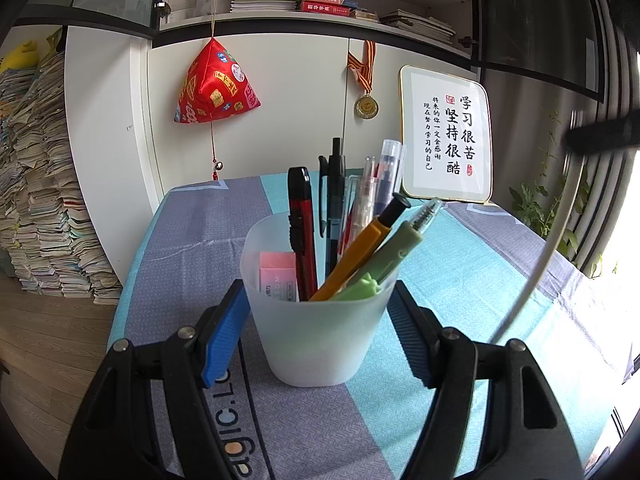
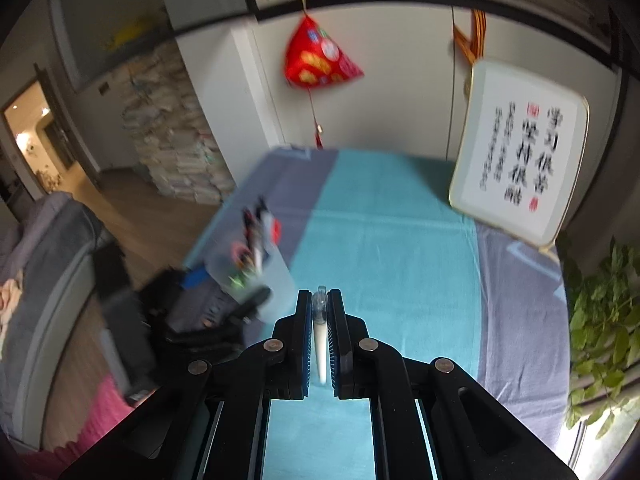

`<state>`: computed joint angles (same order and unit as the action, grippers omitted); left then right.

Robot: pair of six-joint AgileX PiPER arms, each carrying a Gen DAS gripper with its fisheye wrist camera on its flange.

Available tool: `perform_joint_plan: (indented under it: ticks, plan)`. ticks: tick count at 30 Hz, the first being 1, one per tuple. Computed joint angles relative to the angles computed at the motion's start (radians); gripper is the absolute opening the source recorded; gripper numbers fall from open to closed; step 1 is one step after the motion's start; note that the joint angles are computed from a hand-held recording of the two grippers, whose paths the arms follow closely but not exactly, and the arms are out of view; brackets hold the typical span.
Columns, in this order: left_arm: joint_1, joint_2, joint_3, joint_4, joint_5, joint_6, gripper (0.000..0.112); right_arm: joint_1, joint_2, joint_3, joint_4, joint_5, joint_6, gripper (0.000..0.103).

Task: Organize stationery
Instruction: 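Lift the white pen over the cup with the right tool, then lower the white pen into the cup and open the right tool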

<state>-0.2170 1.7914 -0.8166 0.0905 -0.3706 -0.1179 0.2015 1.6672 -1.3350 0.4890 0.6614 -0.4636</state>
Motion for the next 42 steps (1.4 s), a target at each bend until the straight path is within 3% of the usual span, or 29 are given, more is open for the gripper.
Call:
perform_joint_plan:
  ticks: [13, 26, 30, 42]
  plan:
    - [0.001, -0.001, 0.0, 0.003, 0.001, -0.003, 0.07, 0.073, -0.029, -0.242, 0.04, 0.064, 0.015, 0.008]
    - [-0.003, -0.001, 0.0, -0.005, 0.003, 0.002, 0.07, 0.126, 0.191, -0.407, 0.059, 0.073, 0.044, 0.008]
    - [-0.002, 0.0, -0.002, -0.003, 0.004, 0.0, 0.07, 0.126, 0.258, -0.456, 0.058, 0.112, 0.059, 0.008]
    - [-0.003, 0.001, -0.001, -0.007, 0.003, 0.004, 0.07, 0.139, 0.331, -0.47, 0.028, 0.154, 0.068, 0.008]
